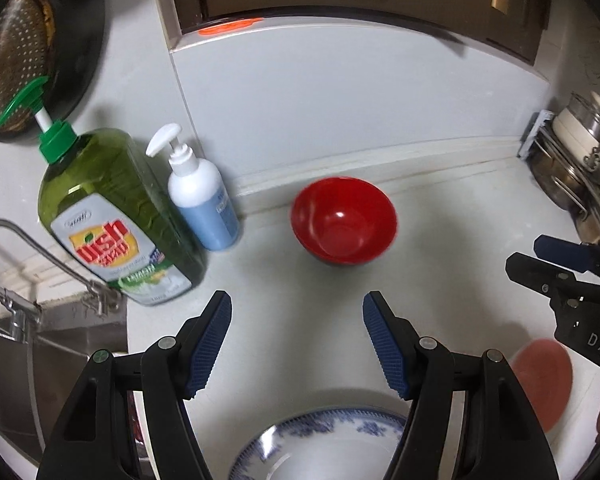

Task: Organize plates and bowls
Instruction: 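Move both open grippers to the rim of the red-and-black bowl, then close both grippers on the red bowl rim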

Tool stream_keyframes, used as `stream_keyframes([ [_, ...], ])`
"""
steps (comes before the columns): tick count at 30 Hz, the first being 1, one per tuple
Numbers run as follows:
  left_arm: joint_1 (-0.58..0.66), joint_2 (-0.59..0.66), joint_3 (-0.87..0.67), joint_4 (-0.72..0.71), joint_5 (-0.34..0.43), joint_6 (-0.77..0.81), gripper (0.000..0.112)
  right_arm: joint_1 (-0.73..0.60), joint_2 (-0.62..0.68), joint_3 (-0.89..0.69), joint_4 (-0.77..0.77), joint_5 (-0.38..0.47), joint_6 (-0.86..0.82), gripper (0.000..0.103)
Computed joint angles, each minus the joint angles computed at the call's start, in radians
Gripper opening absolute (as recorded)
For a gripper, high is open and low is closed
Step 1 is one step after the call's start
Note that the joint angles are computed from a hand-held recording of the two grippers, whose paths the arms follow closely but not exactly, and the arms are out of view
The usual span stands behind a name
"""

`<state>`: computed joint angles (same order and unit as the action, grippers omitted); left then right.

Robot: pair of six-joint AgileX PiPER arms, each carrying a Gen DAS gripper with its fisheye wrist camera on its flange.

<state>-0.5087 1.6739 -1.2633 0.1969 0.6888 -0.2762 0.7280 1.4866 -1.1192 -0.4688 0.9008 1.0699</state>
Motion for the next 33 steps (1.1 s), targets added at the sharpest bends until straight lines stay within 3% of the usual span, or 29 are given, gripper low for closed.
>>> stream_keyframes([
  [20, 0.086, 0.376, -0.416, -0.067, 0.091, 0.129, 0.067, -0.234, 0.339, -0.335, 0.237, -0.063, -0.332, 0.044],
  [27, 0.088, 0.512, -0.569, -0.085, 0.167, 0.145, 0.064, -0.270, 0.430, -0.415, 0.268, -0.058, -0.366, 0.043],
  [33, 0.083, 0.595, -0.657, -0.092, 0.211, 0.143, 0.056, -0.306, 0.490, -0.455, 0.329, -0.063, -0.405, 0.033],
])
